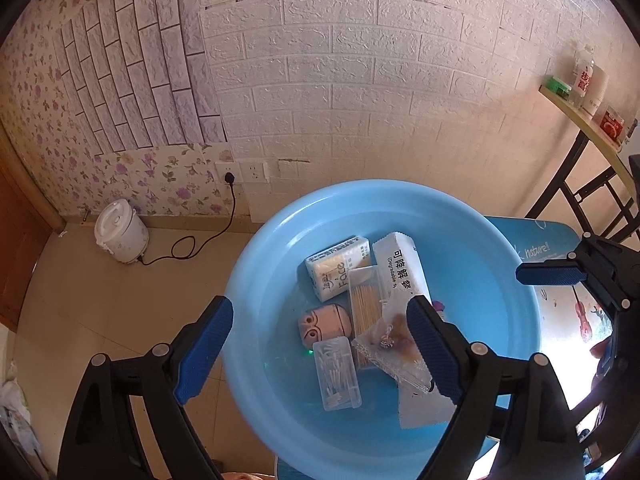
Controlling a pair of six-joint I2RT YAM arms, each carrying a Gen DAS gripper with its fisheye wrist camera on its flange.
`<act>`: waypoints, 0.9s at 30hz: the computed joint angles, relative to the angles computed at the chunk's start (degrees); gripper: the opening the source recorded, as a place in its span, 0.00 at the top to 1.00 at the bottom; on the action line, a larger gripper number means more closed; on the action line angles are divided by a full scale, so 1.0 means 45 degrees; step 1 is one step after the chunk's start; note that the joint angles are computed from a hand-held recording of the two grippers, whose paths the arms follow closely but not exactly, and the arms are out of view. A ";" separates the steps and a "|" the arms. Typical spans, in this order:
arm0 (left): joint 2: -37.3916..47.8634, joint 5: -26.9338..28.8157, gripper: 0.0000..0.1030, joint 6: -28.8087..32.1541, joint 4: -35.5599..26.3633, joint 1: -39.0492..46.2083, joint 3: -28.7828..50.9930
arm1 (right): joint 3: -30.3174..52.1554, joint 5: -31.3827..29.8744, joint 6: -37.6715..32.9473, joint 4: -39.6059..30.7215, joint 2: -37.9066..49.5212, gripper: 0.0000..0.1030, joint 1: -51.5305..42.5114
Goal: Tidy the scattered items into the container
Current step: 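Open left tool to drop the tissue pack while right tool releases the figurine, then withdraw both open tools from the basin back over the table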
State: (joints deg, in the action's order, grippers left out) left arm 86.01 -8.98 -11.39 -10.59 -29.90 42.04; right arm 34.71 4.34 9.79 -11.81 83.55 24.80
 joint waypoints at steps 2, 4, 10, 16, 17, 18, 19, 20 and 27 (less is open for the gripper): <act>-0.0147 -0.0111 0.13 -0.0075 -0.0118 -0.0080 0.0001 | -0.0053 0.0121 0.0094 -0.0060 -0.0115 0.01 0.0018; -0.0253 -0.0179 0.11 -0.0184 -0.0263 -0.0158 0.0027 | -0.0136 0.0082 0.0195 -0.0181 -0.0319 0.01 -0.0024; -0.0487 -0.0403 0.03 -0.0554 -0.0565 -0.0408 0.0081 | -0.0461 -0.0112 0.0413 -0.0176 -0.0712 0.01 -0.0180; -0.0467 -0.0326 0.00 -0.1095 -0.1122 -0.0539 0.0408 | -0.0622 0.0015 0.0673 -0.0442 -0.1250 0.01 -0.0141; -0.0475 -0.0370 0.00 -0.1151 -0.1187 -0.0609 0.0431 | -0.0668 0.0006 0.0755 -0.0476 -0.1364 0.01 -0.0163; -0.0484 -0.0427 0.00 -0.1226 -0.1260 -0.0687 0.0454 | -0.0715 -0.0021 0.0842 -0.0514 -0.1475 0.01 -0.0196; -0.0481 -0.0436 0.00 -0.1273 -0.1321 -0.0708 0.0481 | -0.0755 -0.0038 0.0940 -0.0542 -0.1553 0.01 -0.0227; -0.0489 -0.0414 0.00 -0.1342 -0.1388 -0.0730 0.0504 | -0.0765 -0.0035 0.1045 -0.0612 -0.1600 0.01 -0.0246; -0.0579 -0.0500 0.00 -0.1524 -0.1830 -0.0919 0.0671 | -0.0805 0.0194 0.1627 -0.1053 -0.1847 0.01 -0.0068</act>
State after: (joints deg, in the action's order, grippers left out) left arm 83.41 -11.24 -18.25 -18.83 -34.04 45.06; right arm 31.08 5.21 17.11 -16.55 75.24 24.49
